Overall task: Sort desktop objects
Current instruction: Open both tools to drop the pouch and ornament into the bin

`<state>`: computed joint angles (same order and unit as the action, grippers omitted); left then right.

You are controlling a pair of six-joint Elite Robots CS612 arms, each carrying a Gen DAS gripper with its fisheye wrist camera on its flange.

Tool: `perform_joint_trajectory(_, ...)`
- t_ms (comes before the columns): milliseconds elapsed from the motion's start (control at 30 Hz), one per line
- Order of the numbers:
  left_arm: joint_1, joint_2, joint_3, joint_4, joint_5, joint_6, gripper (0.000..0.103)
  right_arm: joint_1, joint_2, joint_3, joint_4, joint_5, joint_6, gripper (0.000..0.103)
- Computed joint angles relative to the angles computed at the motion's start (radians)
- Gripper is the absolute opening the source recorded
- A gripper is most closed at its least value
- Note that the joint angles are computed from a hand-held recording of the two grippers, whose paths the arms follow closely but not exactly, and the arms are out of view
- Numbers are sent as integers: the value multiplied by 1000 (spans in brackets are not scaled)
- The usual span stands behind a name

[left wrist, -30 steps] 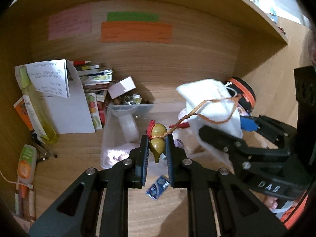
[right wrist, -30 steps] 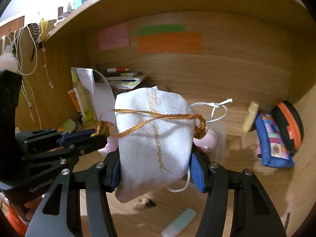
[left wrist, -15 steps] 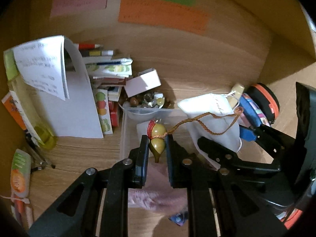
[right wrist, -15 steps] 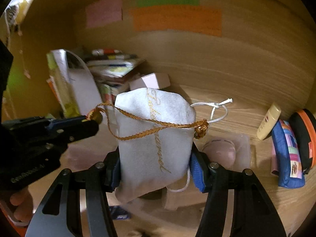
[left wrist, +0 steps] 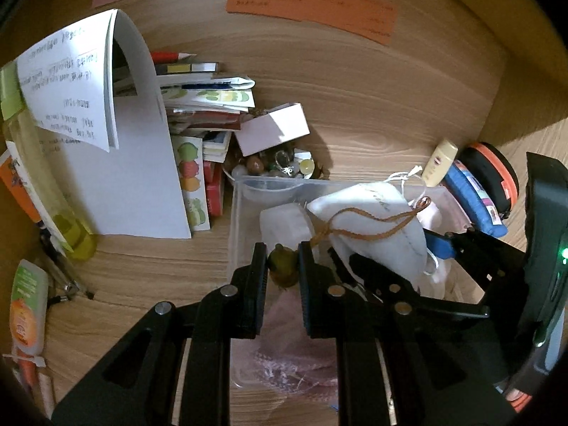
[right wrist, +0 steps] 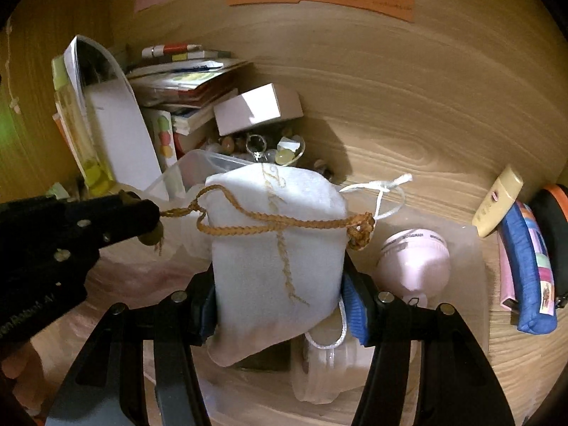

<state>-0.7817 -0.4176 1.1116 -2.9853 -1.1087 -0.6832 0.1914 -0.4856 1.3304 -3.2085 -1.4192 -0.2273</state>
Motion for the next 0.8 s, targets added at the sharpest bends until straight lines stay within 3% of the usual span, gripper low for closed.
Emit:
perform_joint_trajectory(200, 3, 7, -15, 29, -12, -1, 16, 12, 2, -1, -14, -62, -18, 62)
perform_joint_trajectory(433, -2, 8, -7, -27, 7, 34, 18, 15, -9, 7, 6, -81, -38, 71)
perform_joint_trajectory(533, -5, 8, -5, -39, 17, 40, 27, 19, -15, 19, -21, -112, -57, 81)
perform_joint_trajectory(733, -11, -8, 22, -70, 31, 34, 41, 24, -32, 56, -71, -150, -72, 88)
perform_joint_trajectory(800, -19, -17, 40, -87, 56, 39, 57, 27, -37, 68, -87, -177, -83, 88)
